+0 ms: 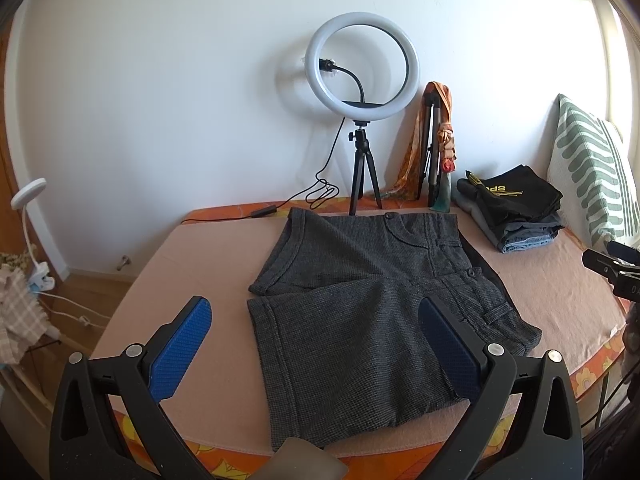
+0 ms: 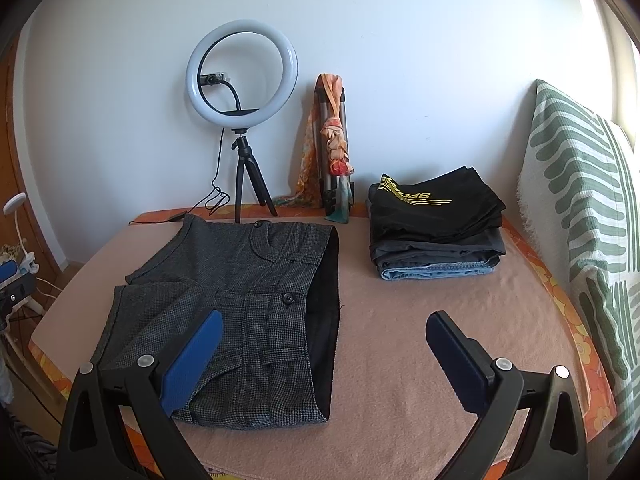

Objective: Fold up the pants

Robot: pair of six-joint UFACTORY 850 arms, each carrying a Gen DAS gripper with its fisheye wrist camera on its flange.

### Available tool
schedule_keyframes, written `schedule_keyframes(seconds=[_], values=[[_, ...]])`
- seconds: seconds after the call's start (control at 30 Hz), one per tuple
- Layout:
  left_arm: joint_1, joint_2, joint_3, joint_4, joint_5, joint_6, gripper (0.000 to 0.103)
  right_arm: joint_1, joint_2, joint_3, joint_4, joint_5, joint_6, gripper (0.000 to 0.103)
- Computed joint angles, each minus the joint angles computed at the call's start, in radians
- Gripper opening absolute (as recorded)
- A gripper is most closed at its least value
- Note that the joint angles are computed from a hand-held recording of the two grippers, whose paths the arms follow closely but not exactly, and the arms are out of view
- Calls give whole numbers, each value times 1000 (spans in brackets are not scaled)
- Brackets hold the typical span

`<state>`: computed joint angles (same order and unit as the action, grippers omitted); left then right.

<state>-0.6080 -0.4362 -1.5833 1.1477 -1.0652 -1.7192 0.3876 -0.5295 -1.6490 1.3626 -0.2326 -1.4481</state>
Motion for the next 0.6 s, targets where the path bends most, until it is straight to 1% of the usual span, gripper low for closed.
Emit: schedule_keyframes(seconds=[0.6], values=[[-3, 5, 3, 6, -5, -5, 103, 1, 0, -1, -11, 0, 11, 103]])
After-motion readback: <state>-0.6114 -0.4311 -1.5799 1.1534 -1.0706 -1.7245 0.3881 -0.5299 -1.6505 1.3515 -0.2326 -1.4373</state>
